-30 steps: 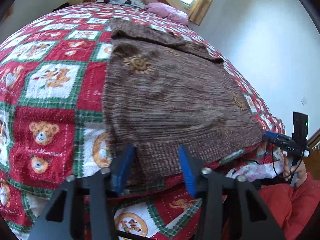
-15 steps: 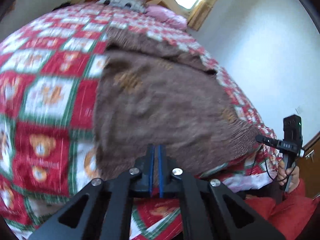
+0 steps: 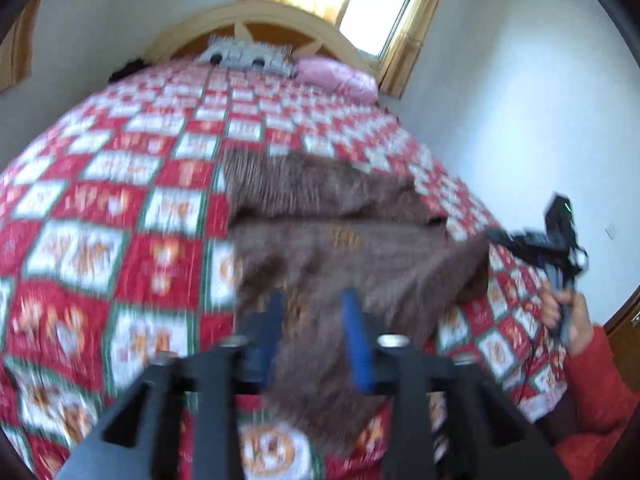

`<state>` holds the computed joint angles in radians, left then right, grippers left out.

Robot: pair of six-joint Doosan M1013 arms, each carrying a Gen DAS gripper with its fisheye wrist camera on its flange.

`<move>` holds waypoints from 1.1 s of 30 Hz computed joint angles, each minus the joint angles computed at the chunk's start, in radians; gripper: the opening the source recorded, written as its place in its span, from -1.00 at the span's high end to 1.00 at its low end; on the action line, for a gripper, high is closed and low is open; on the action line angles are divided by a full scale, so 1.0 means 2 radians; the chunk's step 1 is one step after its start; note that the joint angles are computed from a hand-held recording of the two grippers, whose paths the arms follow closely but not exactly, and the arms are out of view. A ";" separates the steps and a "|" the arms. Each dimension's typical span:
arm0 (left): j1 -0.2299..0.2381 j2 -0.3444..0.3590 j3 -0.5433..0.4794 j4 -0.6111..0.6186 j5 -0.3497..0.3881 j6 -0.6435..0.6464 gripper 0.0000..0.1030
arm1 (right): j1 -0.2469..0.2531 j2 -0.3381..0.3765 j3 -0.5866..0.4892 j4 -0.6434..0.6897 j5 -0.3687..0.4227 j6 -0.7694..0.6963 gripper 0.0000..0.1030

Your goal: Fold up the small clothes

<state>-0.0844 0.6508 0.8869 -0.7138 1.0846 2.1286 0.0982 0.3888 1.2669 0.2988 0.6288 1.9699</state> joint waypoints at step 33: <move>-0.004 0.028 -0.040 -0.047 0.085 -0.116 0.93 | -0.001 -0.025 0.050 0.046 -0.039 -0.028 0.84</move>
<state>-0.0924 0.7061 0.8077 -0.8077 1.2555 1.8970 0.0961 0.3384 1.3665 0.3898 0.5514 1.9142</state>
